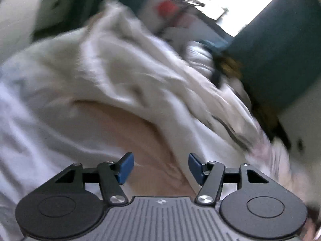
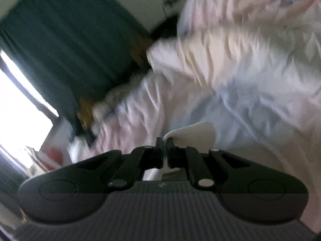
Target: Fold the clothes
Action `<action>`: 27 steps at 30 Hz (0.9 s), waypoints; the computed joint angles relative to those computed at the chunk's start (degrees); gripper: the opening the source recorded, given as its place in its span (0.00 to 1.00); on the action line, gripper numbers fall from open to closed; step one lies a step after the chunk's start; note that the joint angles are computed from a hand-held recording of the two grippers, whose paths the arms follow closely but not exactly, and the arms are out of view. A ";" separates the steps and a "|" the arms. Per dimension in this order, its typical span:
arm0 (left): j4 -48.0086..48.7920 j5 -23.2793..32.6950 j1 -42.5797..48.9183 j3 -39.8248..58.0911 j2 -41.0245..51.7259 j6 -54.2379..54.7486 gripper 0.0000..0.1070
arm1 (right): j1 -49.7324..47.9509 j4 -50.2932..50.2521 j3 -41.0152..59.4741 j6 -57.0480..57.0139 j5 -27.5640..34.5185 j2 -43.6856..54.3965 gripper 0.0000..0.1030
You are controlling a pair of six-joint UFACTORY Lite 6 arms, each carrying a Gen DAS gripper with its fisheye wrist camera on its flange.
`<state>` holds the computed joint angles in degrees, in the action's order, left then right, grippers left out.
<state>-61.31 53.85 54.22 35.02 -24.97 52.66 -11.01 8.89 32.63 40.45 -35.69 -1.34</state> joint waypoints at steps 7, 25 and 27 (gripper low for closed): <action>-16.31 -1.20 0.97 9.06 25.25 -4.71 0.58 | -7.17 -7.45 1.73 7.01 2.29 4.14 0.03; -32.59 3.37 3.32 25.96 49.75 -1.38 0.25 | -2.21 -29.47 3.75 43.80 10.20 11.39 0.64; -32.52 3.57 3.15 26.61 50.42 -1.28 0.26 | -0.58 -24.99 1.03 42.49 10.27 8.10 0.64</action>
